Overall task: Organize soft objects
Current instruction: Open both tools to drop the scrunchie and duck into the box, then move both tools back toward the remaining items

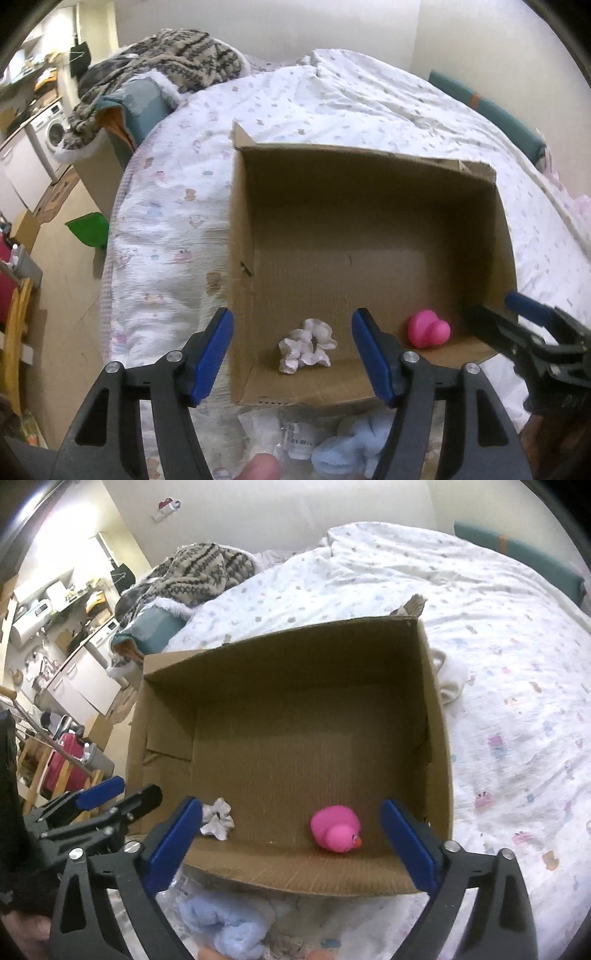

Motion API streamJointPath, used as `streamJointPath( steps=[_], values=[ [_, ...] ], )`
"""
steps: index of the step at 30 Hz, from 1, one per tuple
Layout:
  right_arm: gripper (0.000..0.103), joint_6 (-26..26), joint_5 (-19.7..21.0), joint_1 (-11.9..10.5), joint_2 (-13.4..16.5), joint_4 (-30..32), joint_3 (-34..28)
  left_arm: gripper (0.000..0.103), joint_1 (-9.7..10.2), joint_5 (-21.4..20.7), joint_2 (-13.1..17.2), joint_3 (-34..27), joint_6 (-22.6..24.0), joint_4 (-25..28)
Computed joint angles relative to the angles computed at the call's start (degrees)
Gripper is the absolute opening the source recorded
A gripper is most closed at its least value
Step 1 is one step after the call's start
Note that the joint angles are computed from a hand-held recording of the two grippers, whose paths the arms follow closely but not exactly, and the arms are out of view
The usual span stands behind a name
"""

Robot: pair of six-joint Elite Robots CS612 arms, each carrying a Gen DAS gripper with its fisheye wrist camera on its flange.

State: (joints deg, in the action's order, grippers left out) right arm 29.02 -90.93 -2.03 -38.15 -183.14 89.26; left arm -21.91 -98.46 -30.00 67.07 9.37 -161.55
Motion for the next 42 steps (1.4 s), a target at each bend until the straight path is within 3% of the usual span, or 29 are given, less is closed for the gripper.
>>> streamJointPath(
  steps=[3, 5, 8, 17, 22, 26, 35, 42],
  values=[
    [0.103, 0.64, -0.50, 0.06, -0.82, -1.11, 1.26, 0.078, 0.48, -0.98, -0.72, 1.04, -0.79, -1.45],
    [0.103, 1.13, -2.09, 0.31, -1.55, -2.71, 2.43, 0.096, 1.00, -2.14, -1.29, 1.90, -1.96, -2.90],
    [0.103, 1.89, -3.87, 0.59, -2.36, -5.87, 4.29, 0.103, 1.59, -3.06, -2.09, 3.33, -2.83, -4.84],
    [0.103, 4.86, -5.29, 1.11, -4.24, -6.06, 7.96, 0.103, 3.05, -4.37, -4.66, 7.27, -2.28, -3.89],
    [0.103, 8.25, -2.93, 1.12, -4.79, -4.19, 9.56, 0.103, 3.48, -3.20, -5.91, 9.76, -1.59, -4.47],
    [0.103, 9.90, -5.65, 2.18, -5.32, 1.38, 9.60, 0.103, 3.37, -0.39, -6.51, 11.54, -0.88, -4.66],
    [0.103, 12.63, -9.95, 3.45, -6.09, 6.17, 9.43, 0.103, 3.47, 1.48, -6.74, 12.70, -1.87, -3.70],
    [0.103, 11.87, -8.70, 3.08, -6.04, 5.69, 9.72, 0.103, 3.49, 2.23, -6.51, 12.33, -2.57, -2.66]
  ],
)
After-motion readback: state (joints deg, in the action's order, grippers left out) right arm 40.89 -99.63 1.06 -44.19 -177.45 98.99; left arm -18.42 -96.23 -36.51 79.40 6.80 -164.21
